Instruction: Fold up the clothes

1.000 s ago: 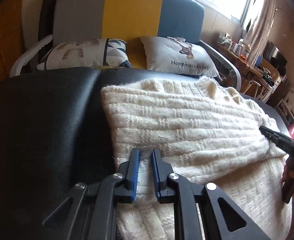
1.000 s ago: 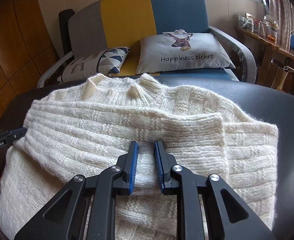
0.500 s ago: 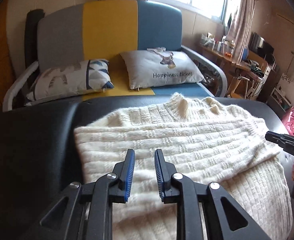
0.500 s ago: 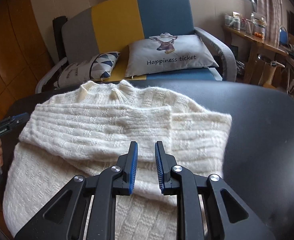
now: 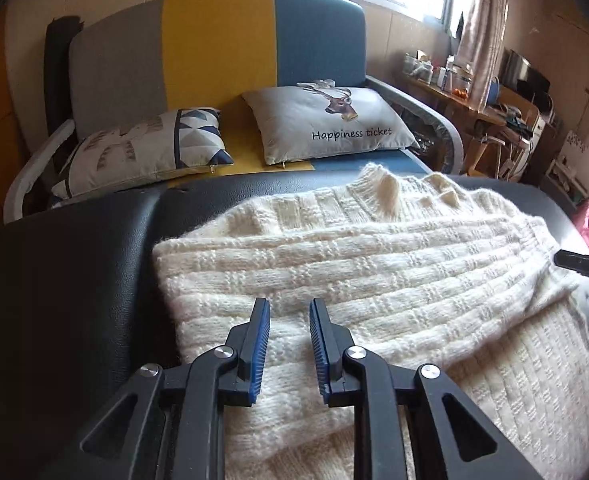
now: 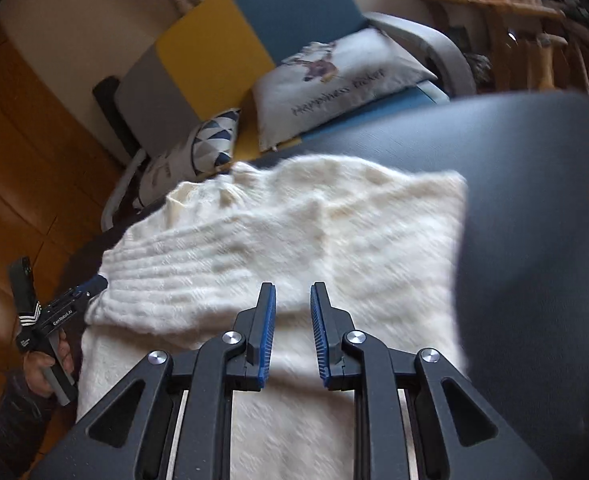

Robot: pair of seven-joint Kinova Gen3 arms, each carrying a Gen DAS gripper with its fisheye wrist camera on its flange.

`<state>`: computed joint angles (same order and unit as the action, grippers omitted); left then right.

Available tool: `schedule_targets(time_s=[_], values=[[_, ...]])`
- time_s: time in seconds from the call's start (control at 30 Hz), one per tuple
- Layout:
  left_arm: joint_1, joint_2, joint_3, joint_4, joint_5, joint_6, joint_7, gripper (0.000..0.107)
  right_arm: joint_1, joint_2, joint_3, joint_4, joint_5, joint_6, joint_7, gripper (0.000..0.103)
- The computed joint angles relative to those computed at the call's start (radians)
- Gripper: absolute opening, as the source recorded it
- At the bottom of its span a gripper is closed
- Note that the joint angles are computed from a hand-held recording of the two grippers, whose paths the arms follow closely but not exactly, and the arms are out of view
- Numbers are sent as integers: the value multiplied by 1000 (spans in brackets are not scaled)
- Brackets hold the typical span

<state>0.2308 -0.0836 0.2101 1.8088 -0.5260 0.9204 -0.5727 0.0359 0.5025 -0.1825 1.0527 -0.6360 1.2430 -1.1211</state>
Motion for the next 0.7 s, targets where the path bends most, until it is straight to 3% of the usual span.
schedule_targets(time_s=[0.13,0.27,0.47,0.6,0.7], values=[[3,8,1,0,6,5,4,20,17,18,-4,0,-28,24,-22,21],[8,10,-2,-2,10,13,-2,20,21,27,-21,19,-70,6,-28,45],[11,16,-5,-4,9,19,-20,20,-15,14,-6,46,-54,-64,-90,46],[13,13,-6,-1,12,18,-19,20,-87,-30,17,73,64,-144,-88,21],[9,12,-13,-4,25,19,-40,20,-146,-68,31,94,179,-189,-61,16]])
